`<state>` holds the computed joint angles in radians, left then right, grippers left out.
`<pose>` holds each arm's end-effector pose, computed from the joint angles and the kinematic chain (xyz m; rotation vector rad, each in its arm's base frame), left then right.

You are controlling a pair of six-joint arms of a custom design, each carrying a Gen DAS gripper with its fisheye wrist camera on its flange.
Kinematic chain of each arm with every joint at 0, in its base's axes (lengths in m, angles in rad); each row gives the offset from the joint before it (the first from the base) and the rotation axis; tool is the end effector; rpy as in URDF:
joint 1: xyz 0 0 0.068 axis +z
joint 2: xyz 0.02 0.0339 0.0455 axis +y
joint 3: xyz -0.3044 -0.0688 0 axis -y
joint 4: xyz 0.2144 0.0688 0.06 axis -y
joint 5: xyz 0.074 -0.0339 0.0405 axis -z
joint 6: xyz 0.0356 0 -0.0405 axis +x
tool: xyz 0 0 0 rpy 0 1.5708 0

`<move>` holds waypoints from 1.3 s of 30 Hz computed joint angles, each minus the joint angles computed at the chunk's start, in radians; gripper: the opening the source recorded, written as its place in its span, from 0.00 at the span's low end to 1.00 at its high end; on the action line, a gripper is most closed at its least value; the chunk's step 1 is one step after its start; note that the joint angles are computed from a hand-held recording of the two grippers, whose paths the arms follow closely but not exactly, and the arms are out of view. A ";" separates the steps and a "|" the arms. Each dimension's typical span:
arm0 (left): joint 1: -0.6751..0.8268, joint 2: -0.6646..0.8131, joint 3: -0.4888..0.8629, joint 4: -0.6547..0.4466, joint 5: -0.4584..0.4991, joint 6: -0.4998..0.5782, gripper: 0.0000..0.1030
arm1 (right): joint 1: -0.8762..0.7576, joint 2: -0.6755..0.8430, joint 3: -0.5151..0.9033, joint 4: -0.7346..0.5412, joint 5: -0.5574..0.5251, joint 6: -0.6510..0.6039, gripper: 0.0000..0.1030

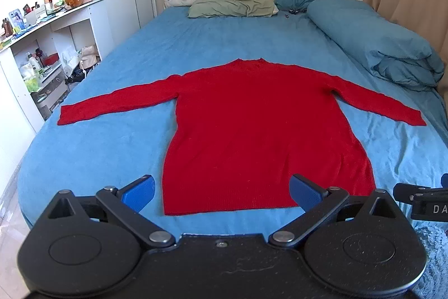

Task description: Fold small clothes

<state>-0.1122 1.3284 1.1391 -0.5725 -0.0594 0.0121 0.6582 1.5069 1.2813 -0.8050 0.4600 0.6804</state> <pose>0.2467 -0.0257 0.3520 0.1152 2.3282 0.0192 0.2291 0.1572 0.3370 0.1854 2.4404 -0.0289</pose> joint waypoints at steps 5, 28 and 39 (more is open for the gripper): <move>-0.005 0.004 0.001 0.002 -0.005 -0.004 1.00 | -0.003 0.003 0.004 0.003 -0.005 -0.006 1.00; -0.013 0.002 -0.011 0.014 -0.012 -0.012 1.00 | -0.008 0.005 0.002 0.011 -0.010 -0.010 1.00; -0.009 0.002 -0.015 0.017 -0.011 -0.010 1.00 | -0.006 0.012 0.005 0.016 -0.013 -0.009 1.00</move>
<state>-0.1211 1.3307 1.1246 -0.5559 -0.0701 0.0017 0.6522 1.5186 1.2867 -0.7895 0.4472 0.6716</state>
